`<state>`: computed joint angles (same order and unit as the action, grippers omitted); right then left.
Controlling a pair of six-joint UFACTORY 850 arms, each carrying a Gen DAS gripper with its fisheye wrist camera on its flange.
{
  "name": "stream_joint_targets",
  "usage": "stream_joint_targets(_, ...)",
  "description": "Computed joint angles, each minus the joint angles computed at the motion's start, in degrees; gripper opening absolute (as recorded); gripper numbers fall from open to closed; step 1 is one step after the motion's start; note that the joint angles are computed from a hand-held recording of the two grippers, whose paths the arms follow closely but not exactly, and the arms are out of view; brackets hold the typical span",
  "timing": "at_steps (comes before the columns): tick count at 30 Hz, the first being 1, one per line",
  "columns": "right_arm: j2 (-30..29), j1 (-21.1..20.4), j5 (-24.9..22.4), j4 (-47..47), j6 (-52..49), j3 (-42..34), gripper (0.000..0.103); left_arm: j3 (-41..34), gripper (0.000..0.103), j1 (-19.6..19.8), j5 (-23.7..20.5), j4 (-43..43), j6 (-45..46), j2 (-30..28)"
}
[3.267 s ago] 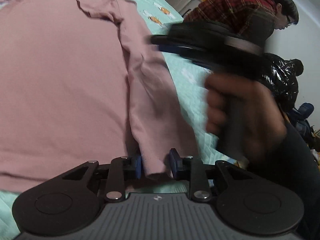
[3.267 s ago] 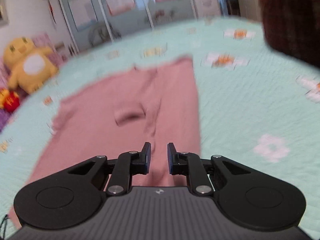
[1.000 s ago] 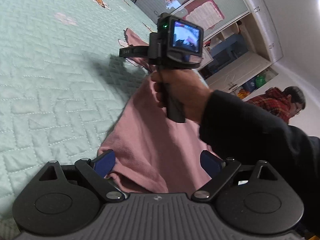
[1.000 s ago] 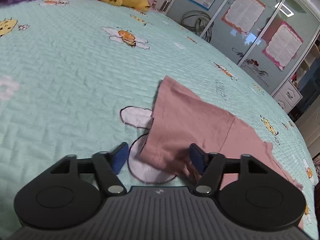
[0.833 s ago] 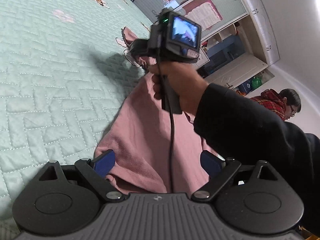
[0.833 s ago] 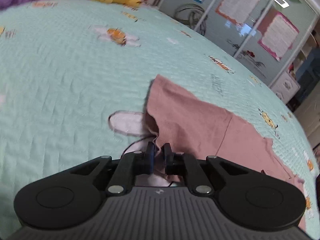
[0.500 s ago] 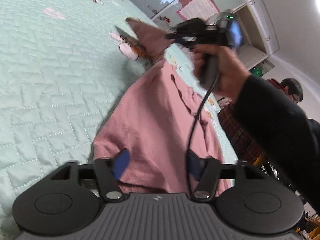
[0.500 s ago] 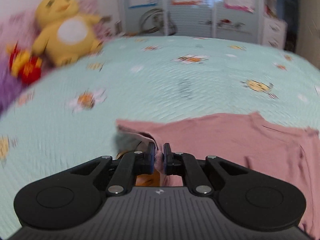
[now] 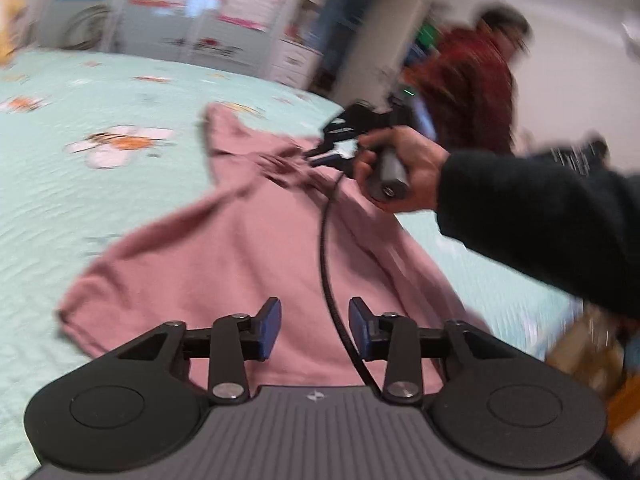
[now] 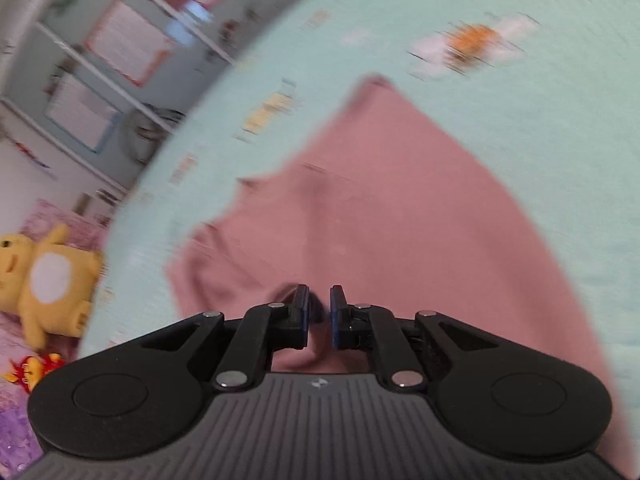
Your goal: Fold clothes
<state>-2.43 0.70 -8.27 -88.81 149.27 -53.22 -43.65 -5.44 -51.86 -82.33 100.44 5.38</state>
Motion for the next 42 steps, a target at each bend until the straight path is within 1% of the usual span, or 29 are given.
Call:
stream_joint_targets(3,2.85,0.78,-1.40,-3.39,-0.12,2.53,0.030,0.96,0.038,-0.83,2.27,0.38,0.73,0.90)
stream_joint_targets(4,3.52,2.47,-3.75,-4.90,-3.22,2.36,0.035,1.27,0.038,-0.86,3.18,0.17,0.30,1.19)
stream_joint_targets(6,4.18,5.98,-7.55,-7.32,-11.34,1.26,0.042,1.86,0.039,-0.41,5.26,-1.69,0.18,1.76)
stream_joint_targets(7,3.79,7.84,-8.63,-8.12,-16.64,0.00,0.051,2.12,0.041,-0.11,6.35,-2.94,0.29,2.02)
stream_joint_targets(8,2.96,9.78,-9.73,-7.93,-22.63,-1.52,0.055,2.29,0.044,0.31,7.05,-4.26,0.51,2.10)
stream_joint_targets(9,1.58,11.52,-10.63,-7.40,-28.63,-3.27,0.062,2.34,0.044,0.89,7.28,-5.65,0.83,1.95)
stream_joint_targets(10,-0.61,13.14,-11.53,-5.68,-34.63,-5.33,0.067,2.38,0.044,1.45,7.51,-7.06,1.14,1.79)
stream_joint_targets(12,-5.14,16.04,-13.17,-2.11,-46.62,-9.82,0.067,2.16,0.044,2.11,7.52,-9.23,1.78,1.47)
stream_joint_targets(15,-12.76,18.02,-14.68,8.56,-61.93,-16.78,0.067,3.20,0.046,2.45,6.82,-11.41,4.42,1.90)
stream_joint_targets(17,-17.67,19.62,-20.46,12.08,-67.40,-20.98,0.066,3.11,0.050,2.23,6.24,-11.17,5.01,1.75)
stream_joint_targets(18,-19.99,20.34,-23.71,13.26,-69.22,-23.07,0.063,2.92,0.050,2.12,6.05,-11.07,5.46,1.49)
stream_joint_targets(19,-21.35,20.20,-24.69,14.32,-69.89,-24.32,0.047,2.73,0.050,2.07,5.80,-11.19,6.12,1.10)
stream_joint_targets(20,-21.47,19.57,-23.81,15.89,-69.61,-24.55,0.033,2.61,0.050,2.22,5.32,-11.16,6.58,0.81)
stream_joint_targets(21,-21.08,18.51,-21.61,18.05,-68.58,-24.65,0.014,2.52,0.050,2.42,4.75,-11.22,6.75,0.53)
stream_joint_targets(23,-18.62,16.33,-17.79,16.96,-63.08,-22.75,0.010,2.19,0.050,2.43,4.01,-11.89,6.90,-0.26)
stream_joint_targets(24,-17.40,15.24,-15.93,15.36,-59.18,-21.72,0.003,2.13,0.050,2.50,3.65,-12.16,6.90,-0.53)
stream_joint_targets(26,-14.44,11.84,-11.38,9.04,-47.19,-19.47,0.003,2.21,0.053,2.67,3.25,-12.73,7.09,-0.59)
stream_joint_targets(27,-13.37,10.17,-10.24,6.13,-41.20,-18.93,0.003,2.29,0.054,2.68,3.20,-13.14,7.40,-0.52)
stream_joint_targets(29,-11.62,7.23,-11.13,0.17,-29.20,-18.23,0.003,2.56,0.055,2.49,3.41,-14.13,8.52,-0.34)
stream_joint_targets(30,-11.00,5.87,-11.94,-1.00,-25.60,-17.81,0.003,2.58,0.055,2.40,3.41,-14.29,8.80,-0.37)
stream_joint_targets(32,-10.62,4.02,-15.35,0.66,-25.54,-17.35,0.003,2.62,0.055,2.20,3.30,-14.58,9.39,-0.45)
stream_joint_targets(33,-10.13,3.01,-14.42,2.51,-25.84,-16.45,0.003,2.65,0.055,2.10,3.08,-14.65,9.73,-0.49)
stream_joint_targets(35,-9.20,0.83,-12.07,4.63,-25.34,-14.43,0.007,2.90,0.055,1.79,2.95,-15.12,10.95,-0.38)
stream_joint_targets(36,-8.71,0.59,-11.62,2.25,-21.92,-12.92,0.009,3.06,0.055,1.61,3.07,-15.41,11.63,-0.27)
stream_joint_targets(38,-6.88,0.39,-10.73,-7.62,-10.12,-9.21,0.012,3.41,0.055,1.27,3.60,-16.06,13.00,-0.05)
stream_joint_targets(39,-6.16,0.39,-10.28,-12.37,-4.12,-7.61,0.026,3.59,0.055,1.18,3.87,-16.50,13.63,0.05)
stream_joint_targets(40,-5.52,0.39,-9.99,-17.21,1.87,-6.10,0.046,3.80,0.055,1.14,4.12,-17.10,14.31,0.20)
stream_joint_targets(41,-5.35,0.40,-9.96,-20.93,6.29,-5.16,0.053,3.99,0.055,1.16,4.30,-17.77,14.96,0.34)
stream_joint_targets(42,-4.95,0.66,-10.59,-22.50,8.30,-4.13,0.056,4.16,0.055,1.21,4.44,-18.44,15.46,0.47)
